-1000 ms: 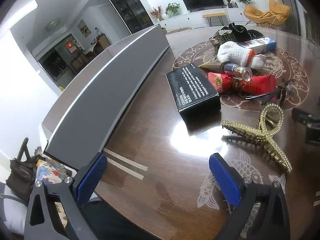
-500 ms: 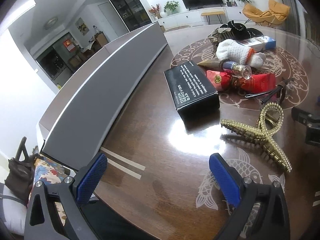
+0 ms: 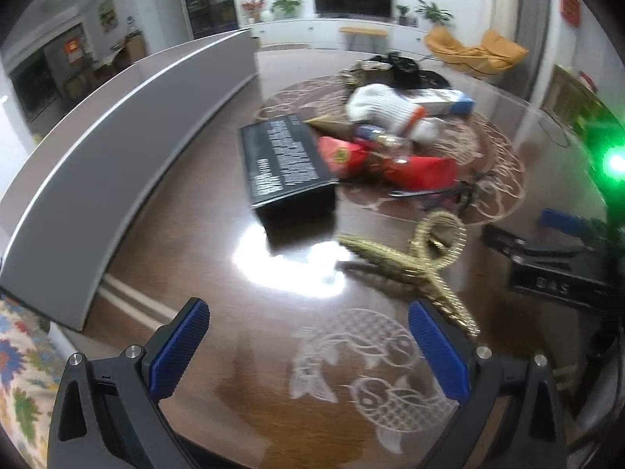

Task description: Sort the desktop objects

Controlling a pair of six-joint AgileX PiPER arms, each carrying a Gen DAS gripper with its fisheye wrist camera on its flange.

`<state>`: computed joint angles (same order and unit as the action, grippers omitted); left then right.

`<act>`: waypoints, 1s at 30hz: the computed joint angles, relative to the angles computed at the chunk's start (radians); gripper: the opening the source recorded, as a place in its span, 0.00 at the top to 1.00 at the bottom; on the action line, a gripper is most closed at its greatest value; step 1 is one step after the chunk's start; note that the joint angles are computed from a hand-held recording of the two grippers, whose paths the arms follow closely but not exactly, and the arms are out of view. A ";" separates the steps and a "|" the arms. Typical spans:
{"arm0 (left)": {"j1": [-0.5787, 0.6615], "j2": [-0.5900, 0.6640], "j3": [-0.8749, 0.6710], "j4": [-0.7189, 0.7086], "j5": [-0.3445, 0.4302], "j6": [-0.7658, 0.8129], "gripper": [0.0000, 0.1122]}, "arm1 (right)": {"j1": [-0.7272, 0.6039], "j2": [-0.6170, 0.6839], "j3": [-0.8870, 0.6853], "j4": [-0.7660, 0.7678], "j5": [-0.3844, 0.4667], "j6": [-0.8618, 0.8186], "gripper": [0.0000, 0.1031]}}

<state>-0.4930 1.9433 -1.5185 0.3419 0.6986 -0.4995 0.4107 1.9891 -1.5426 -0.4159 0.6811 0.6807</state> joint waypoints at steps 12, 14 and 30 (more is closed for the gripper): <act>-0.074 0.022 -0.040 0.066 0.035 0.013 0.08 | 0.000 0.000 -0.001 0.000 0.001 0.000 0.00; -0.097 0.027 -0.056 0.115 0.073 -0.009 0.08 | 0.000 0.000 -0.001 0.000 0.001 0.000 0.00; -0.112 0.139 -0.253 0.100 0.222 -0.001 0.08 | 0.000 0.001 -0.002 0.000 0.001 0.000 0.00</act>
<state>-0.6052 2.0821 -1.7715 0.4424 0.9210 -0.5004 0.4110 1.9897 -1.5442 -0.4156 0.6821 0.6804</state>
